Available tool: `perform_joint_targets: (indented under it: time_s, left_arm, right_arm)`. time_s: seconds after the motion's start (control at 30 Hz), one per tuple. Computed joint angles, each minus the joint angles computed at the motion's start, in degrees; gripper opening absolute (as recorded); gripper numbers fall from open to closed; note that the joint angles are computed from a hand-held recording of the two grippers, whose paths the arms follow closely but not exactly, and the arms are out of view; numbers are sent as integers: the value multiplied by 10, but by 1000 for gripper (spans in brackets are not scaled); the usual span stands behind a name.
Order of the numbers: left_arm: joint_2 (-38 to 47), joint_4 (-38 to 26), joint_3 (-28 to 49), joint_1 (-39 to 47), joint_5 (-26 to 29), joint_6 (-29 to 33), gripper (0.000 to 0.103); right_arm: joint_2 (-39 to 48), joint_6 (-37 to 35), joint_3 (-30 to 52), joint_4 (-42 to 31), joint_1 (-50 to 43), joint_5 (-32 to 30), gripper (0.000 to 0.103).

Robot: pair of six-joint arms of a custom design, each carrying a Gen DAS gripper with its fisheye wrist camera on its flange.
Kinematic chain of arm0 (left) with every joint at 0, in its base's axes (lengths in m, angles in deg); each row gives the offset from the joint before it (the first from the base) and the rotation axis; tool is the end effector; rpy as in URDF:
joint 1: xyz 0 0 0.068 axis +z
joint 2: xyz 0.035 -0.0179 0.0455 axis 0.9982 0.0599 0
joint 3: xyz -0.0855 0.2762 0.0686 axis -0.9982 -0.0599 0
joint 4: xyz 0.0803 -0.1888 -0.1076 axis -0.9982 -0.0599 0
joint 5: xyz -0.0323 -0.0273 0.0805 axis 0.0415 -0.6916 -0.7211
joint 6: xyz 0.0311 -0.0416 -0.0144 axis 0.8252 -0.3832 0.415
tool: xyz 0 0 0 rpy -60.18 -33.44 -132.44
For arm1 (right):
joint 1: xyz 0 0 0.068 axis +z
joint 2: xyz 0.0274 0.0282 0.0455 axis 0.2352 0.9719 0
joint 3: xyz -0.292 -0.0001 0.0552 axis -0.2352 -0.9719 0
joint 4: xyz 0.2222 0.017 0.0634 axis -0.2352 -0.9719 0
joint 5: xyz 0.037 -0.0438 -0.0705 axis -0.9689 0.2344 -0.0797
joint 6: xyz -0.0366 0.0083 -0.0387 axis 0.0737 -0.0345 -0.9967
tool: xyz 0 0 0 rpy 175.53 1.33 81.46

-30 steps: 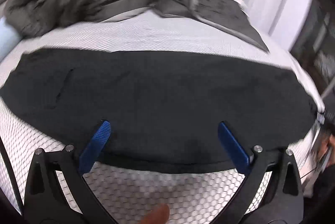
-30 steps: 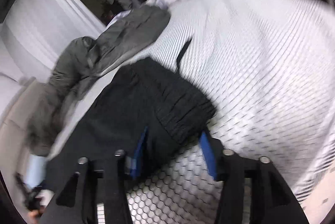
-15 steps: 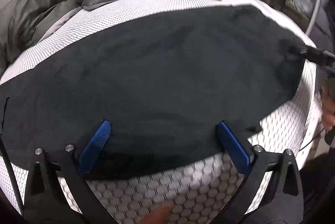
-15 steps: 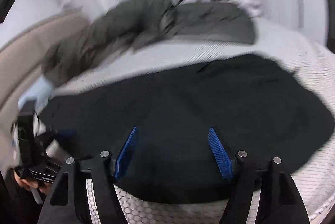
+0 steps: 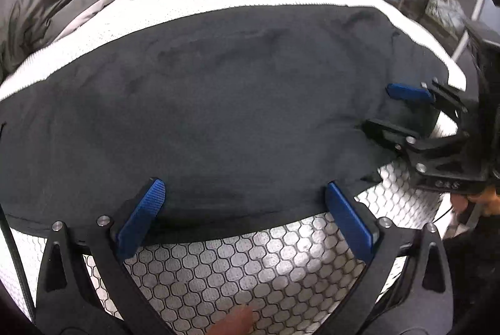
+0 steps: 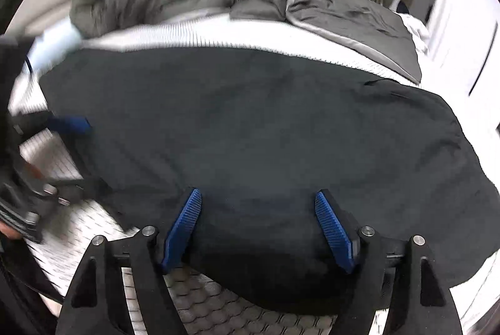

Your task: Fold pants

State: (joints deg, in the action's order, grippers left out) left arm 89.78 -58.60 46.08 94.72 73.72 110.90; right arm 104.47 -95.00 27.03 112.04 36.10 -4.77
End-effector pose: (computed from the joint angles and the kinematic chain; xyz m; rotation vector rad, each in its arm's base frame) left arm 0.2088 0.0174 0.0918 0.4127 2.4800 -0.2598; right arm 0.2961 0.1252 0.0965 -0.7205 2.3556 0.1763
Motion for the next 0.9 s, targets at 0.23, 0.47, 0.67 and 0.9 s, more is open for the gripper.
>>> perform_joint_targets:
  time_s: [0.23,0.47,0.67,0.9]
  left_arm:
    - [15,45,-27,11,9,29,102]
    - [26,64,-30,10,5,31,102]
    - [6,33,-24,10,1,23,102]
    - [-114,-136,46,36,100,4,102]
  right_arm:
    - [16,1,-3,22,-88,-11,82]
    - [22,-33,-15,74,-126,77,87]
    - [31,-2,5,69,-214,48,87]
    - [-28,24,1,29,-190,-74,87]
